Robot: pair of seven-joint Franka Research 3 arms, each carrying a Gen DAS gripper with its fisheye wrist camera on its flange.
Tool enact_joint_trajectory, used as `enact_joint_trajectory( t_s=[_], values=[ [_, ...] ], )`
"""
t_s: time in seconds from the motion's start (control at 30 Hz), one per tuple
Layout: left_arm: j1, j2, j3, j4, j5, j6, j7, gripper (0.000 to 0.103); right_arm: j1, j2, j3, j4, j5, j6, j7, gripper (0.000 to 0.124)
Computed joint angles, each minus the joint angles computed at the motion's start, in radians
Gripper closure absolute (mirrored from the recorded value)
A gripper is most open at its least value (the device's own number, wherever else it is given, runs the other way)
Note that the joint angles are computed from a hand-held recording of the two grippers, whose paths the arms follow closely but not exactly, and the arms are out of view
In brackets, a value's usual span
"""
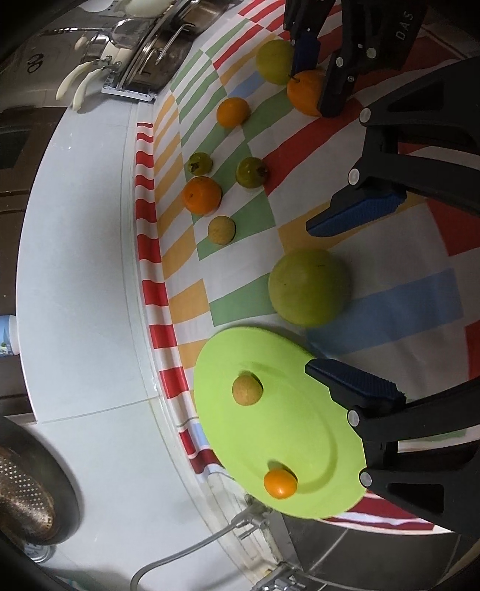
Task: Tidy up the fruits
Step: 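Grasp the large green fruit with the left tool while the right tool grasps the stemmed orange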
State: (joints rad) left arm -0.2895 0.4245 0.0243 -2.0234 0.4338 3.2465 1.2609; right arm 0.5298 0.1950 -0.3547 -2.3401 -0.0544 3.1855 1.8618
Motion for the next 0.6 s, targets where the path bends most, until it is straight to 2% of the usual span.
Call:
enact_joint_trajectory(
  t_s=[0.07,0.27,0.37,0.5,0.6],
  values=[
    [0.074,0.013,-0.081,0.017,-0.008,-0.019,0.022,0.041,-0.045,0.009,0.048,0.016,0.022,0.008,-0.027,0.082],
    [0.248,0.051,-0.278,0.052,-0.066,-0.071,0.093,0.048,-0.091,0.039,0.107,0.063,0.096,0.032,-0.107,0.081],
    [0.287,0.066,-0.328,0.063,-0.089,-0.085,0.131,0.053,-0.113,0.049,0.136,0.078,0.135,0.041,-0.151,0.081],
    [0.305,0.072,-0.35,0.068,-0.121,-0.092,0.159,0.054,-0.118,0.058,0.15,0.089,0.181,0.045,-0.202,0.081],
    [0.293,0.069,-0.339,0.067,-0.131,-0.095,0.171,0.054,-0.133,0.06,0.173,0.093,0.213,0.045,-0.237,0.081]
  ],
)
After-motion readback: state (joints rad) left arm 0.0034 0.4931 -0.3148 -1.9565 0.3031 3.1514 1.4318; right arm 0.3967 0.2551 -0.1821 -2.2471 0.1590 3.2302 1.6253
